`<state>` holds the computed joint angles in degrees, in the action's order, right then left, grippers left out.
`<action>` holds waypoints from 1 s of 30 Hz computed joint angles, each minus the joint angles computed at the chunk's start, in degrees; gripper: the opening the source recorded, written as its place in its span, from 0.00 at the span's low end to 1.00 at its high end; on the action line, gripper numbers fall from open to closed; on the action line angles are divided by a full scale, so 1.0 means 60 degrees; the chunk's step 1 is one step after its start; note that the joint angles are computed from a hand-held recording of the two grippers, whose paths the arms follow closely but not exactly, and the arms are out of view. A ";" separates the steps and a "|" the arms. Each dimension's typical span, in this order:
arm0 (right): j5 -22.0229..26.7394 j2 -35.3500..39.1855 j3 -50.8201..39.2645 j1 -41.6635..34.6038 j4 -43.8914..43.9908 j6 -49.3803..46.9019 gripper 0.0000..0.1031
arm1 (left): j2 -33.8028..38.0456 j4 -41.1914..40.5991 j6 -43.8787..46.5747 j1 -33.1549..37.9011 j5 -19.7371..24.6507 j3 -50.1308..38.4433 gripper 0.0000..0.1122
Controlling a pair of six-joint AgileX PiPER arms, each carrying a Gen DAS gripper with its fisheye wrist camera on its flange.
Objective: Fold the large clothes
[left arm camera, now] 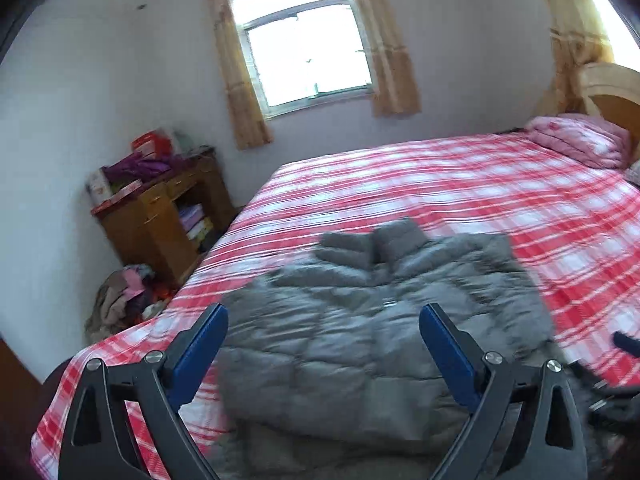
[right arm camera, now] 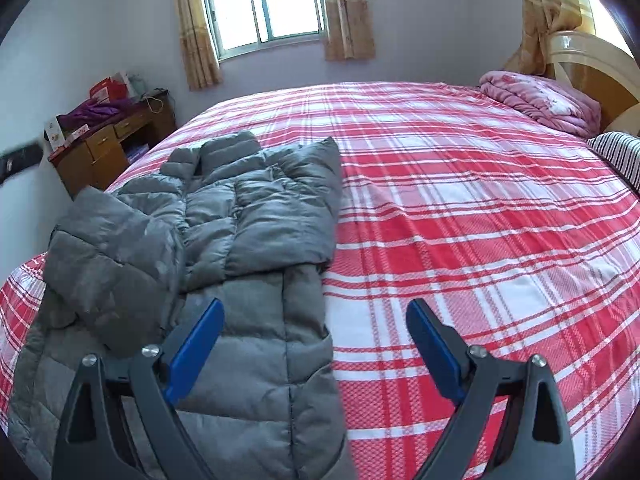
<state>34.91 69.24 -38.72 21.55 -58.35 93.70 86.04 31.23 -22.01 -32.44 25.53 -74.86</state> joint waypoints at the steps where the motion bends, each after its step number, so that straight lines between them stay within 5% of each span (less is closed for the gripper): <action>1: -0.0117 -0.0001 -0.0071 -0.0062 0.0094 -0.0084 0.92 | 0.0094 -0.0178 0.0166 0.0405 -0.0113 0.0045 0.86; 5: -0.1193 0.0466 -0.0638 -0.0362 0.0707 -0.0669 0.93 | 0.0907 -0.0766 0.0669 0.1970 -0.0121 -0.0052 0.86; 10: -0.3744 0.2082 -0.1647 -0.0822 0.5133 -0.5139 0.92 | 0.1745 -0.1305 0.0690 0.3165 -0.0231 0.0196 0.86; 11: -0.3734 0.2592 -0.1961 -0.0770 0.6088 -0.6094 0.77 | 0.1931 -0.0989 0.0364 0.3262 -0.0253 0.0262 0.86; 12: -0.3427 0.3047 -0.2400 -0.0701 0.7043 -0.7049 0.43 | 0.2123 -0.0325 -0.0288 0.3290 -0.0236 0.0319 0.86; 13: -0.3345 0.3211 -0.2588 -0.0726 0.7866 -0.8004 0.31 | 0.2303 0.0154 -0.0801 0.3254 -0.0208 0.0311 0.86; 16: -0.3488 0.2752 -0.2285 -0.1075 0.8515 -0.8679 0.21 | 0.2871 0.0386 -0.1094 0.3549 -0.0168 0.0190 0.86; 18: -0.3244 0.2172 -0.1935 -0.1270 0.7044 -0.7308 0.18 | 0.3116 0.0067 -0.0832 0.3719 -0.0008 0.0014 0.86; 20: -0.2938 0.1670 -0.1545 -0.1504 0.5887 -0.6205 0.18 | 0.3268 -0.0591 -0.0254 0.3923 -0.0124 0.0010 0.86; 23: -0.2649 0.1461 -0.1277 -0.1972 0.6263 -0.6795 0.22 | 0.3332 -0.1054 0.0293 0.4006 -0.0163 -0.0002 0.86; 25: -0.2481 0.1523 -0.1225 -0.2042 0.5653 -0.6407 0.50 | 0.3221 -0.1899 0.1229 0.4099 0.0054 -0.0151 0.86; 26: -0.1913 0.1582 -0.1421 -0.1830 0.4775 -0.5740 0.79 | 0.3104 -0.2654 0.2000 0.4190 0.0282 -0.0282 0.86; 27: -0.1576 0.1513 -0.1491 -0.1602 0.3846 -0.4935 0.86 | 0.2979 -0.3598 0.2955 0.4324 0.0624 -0.0515 0.86; 30: -0.0291 0.1032 -0.1856 -0.1133 0.2873 -0.4230 0.77 | 0.2572 -0.5445 0.4709 0.4543 0.1872 -0.1709 0.86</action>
<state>33.17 75.43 -49.85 14.75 -41.12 68.33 101.48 -1.43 6.25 -5.19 36.77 -85.11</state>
